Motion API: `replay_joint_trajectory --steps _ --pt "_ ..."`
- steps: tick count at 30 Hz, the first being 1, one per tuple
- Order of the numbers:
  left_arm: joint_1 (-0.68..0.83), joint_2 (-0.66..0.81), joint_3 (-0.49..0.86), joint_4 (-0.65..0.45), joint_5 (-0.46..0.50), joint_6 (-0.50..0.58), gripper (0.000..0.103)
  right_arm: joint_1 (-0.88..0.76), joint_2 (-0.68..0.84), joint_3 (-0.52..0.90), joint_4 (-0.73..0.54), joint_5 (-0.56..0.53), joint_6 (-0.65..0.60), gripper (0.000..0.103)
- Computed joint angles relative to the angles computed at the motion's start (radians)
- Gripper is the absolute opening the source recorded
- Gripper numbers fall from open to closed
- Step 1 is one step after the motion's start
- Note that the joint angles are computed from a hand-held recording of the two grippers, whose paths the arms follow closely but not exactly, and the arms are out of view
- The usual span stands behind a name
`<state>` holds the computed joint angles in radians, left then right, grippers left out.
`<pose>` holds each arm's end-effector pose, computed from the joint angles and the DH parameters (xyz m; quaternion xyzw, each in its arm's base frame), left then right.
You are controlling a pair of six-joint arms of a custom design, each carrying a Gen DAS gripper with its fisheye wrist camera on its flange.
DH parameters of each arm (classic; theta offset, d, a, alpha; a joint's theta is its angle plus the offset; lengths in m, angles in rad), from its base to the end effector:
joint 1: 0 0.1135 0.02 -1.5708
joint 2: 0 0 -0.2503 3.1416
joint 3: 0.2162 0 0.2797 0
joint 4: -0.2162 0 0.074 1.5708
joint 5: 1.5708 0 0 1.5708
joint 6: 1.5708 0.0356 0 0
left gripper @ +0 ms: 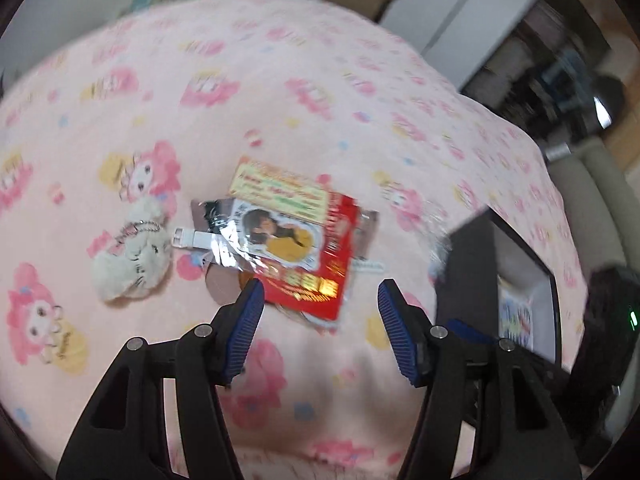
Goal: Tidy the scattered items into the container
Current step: 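Raise the right gripper out of the box and move to the babi sticker pack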
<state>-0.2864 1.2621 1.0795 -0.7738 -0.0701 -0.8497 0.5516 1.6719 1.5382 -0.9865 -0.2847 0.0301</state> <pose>0.2757 -0.0786 0.2719 -0.2749 0.9121 -0.1344 0.2727 0.3108 0.2030 0.2882 -0.2794 0.9241 0.1959 0.1722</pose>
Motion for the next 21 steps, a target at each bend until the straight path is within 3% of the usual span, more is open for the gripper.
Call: replay_joint_trajectory --steps 4,11,16,21 --pt "0.168 0.191 0.067 0.049 0.167 0.017 0.060 0.030 0.131 0.102 0.001 -0.044 0.018 0.045" --pt "0.230 0.297 0.060 0.086 0.073 0.027 0.058 0.084 0.350 0.258 0.018 -0.031 0.063 0.045" --pt "0.276 0.296 0.000 0.175 0.139 0.017 0.055 0.095 0.429 0.312 0.040 -0.035 0.070 0.045" --pt "0.237 0.324 0.016 0.194 0.190 0.062 0.041 0.110 0.458 0.334 0.073 -0.028 0.054 0.045"
